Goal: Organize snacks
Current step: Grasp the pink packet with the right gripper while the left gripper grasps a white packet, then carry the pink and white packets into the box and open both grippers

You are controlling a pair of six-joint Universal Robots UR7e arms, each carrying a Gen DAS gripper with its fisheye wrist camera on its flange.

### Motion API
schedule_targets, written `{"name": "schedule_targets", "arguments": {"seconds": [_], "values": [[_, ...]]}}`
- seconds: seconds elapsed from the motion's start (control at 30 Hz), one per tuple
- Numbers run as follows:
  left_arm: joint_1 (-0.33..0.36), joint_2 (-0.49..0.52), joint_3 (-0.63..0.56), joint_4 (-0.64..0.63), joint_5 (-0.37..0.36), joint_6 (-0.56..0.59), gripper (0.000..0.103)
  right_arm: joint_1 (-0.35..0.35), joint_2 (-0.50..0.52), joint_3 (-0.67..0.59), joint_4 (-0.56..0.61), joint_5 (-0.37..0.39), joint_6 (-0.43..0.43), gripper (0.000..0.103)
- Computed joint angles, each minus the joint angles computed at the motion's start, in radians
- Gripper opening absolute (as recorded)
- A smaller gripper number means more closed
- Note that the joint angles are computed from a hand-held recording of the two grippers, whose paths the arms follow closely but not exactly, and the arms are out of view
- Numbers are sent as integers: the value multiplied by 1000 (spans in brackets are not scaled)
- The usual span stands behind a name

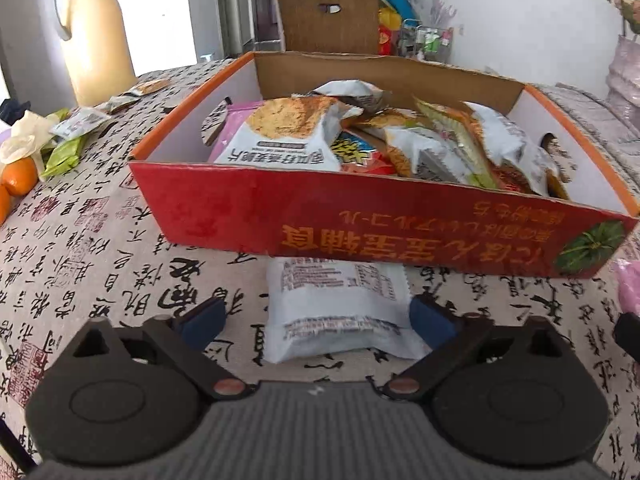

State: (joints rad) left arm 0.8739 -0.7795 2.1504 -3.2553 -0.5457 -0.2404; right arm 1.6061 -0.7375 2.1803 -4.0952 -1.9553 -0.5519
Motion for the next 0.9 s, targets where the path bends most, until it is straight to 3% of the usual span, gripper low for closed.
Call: {"name": "schedule_targets", "arguments": {"seconds": [0.13, 0.27, 0.63, 0.9], "values": [[-12, -6, 29, -67, -45, 69, 62, 0, 0, 3, 2, 6, 5, 68], [-14, -20, 61, -127, -84, 91, 51, 4, 3, 8, -7, 9, 3, 69], [-50, -85, 183, -256, -118, 124, 46, 20, 11, 22, -21, 10, -11, 69], [-112, -125, 200, -411, -118, 234, 46, 59, 14, -13, -24, 34, -26, 69]]}}
